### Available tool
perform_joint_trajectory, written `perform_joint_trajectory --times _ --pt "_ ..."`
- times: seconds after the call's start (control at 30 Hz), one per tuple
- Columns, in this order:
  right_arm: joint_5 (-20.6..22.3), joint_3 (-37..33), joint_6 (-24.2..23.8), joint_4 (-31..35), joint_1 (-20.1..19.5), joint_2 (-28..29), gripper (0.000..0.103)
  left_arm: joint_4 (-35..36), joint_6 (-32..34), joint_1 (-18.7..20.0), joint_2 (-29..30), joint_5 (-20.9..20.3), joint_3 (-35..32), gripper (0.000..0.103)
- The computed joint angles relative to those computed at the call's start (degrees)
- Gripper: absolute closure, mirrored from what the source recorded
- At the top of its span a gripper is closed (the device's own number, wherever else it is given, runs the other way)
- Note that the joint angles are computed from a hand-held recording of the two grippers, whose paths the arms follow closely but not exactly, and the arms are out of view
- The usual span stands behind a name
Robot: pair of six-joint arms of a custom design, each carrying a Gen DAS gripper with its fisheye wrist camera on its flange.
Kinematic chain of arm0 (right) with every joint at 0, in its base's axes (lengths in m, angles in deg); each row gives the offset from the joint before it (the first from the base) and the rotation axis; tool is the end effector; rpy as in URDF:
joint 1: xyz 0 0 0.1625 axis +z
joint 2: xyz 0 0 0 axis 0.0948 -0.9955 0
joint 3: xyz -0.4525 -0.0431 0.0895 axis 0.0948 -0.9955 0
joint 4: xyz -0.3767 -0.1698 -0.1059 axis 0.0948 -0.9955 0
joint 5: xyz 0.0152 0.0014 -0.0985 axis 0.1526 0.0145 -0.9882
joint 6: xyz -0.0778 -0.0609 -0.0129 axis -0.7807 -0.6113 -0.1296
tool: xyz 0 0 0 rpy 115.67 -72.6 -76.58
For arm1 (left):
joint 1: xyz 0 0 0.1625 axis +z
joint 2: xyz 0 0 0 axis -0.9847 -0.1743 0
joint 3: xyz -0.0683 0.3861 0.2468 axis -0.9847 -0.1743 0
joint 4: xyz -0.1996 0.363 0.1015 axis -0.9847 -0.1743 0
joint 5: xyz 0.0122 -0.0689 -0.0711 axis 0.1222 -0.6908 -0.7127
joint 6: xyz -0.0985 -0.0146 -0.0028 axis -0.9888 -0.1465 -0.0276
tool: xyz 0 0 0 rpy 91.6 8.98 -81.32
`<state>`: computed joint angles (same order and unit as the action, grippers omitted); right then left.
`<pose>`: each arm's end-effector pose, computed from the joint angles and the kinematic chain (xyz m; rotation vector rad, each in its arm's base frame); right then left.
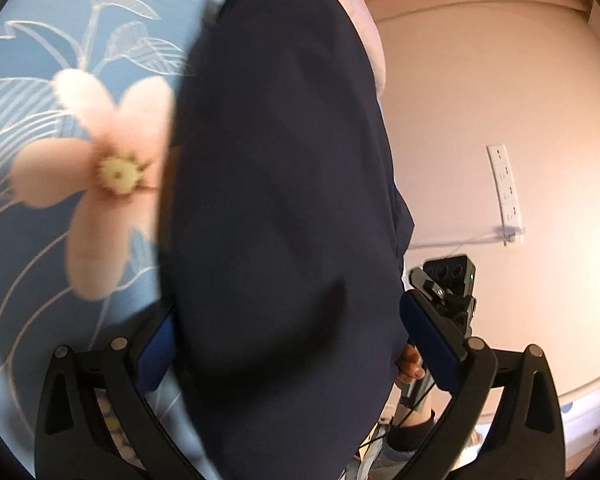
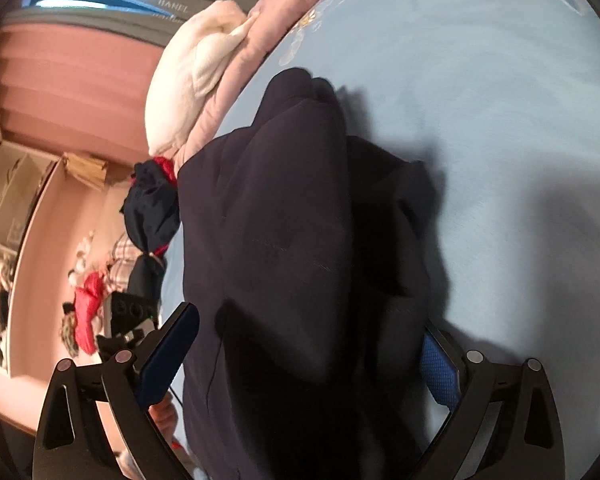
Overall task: Fold large clothes
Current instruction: 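Grasp the folded navy jacket's end with both tools and lift it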
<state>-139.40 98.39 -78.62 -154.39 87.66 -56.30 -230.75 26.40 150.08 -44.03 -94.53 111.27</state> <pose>0.1755 -0.5082 0.1770 -0.3439 2.9686 -0.3641 -0.0455 -0.5059 0.2513 0.1641 -2.8283 0.6486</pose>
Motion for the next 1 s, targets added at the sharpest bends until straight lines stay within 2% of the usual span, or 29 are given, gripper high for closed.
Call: perform_joint_trajectory --times 0.17,0.3,0.43,0.53,0.63,0.73,0.77,0.87,1.0 --pt "0.7 -0.8 -3.3 0.5 -0.2 0.9 0.003 1.6 2.0 -0.1 0.6 -0.2 -0.9 0.001" --pt "-0.9 -0.6 -5.1 -1.8 0.2 1.6 0.012 2.4 3.7 -0.7 0.8 1.1 -1.1 0.001" --pt "-2.3 0.4 -6.1 -4.4 0.3 1.4 0.023 1.4 4.7 -2.7 0.4 4.5 0.5 0.002" --pt "-2.5 1.2 -6.6 -5.8 0.6 1.3 0.037 1.1 5.5 -4.1 0.2 7.8 1.4 0.002" --pt "-4.2 1.9 -7.2 -7.9 1.8 1.5 0.049 1.2 4.0 -5.5 -0.2 11.5 2.2 0.008" --pt "-7.8 2.9 -8.3 -11.5 4.1 1.8 0.063 3.1 2.1 -8.8 -0.4 19.1 2.8 0.018" --pt "-9.4 3.5 -8.9 -13.6 5.1 2.1 0.067 3.1 1.5 -9.8 -0.4 21.1 3.1 0.018" --pt "-12.5 5.2 -10.3 -19.0 6.9 2.7 0.074 2.8 0.6 -11.7 -0.4 24.9 4.1 0.024" --pt "-13.0 7.1 -11.5 -24.4 8.0 2.5 0.079 2.3 0.0 -13.8 -1.5 28.2 5.7 0.033"
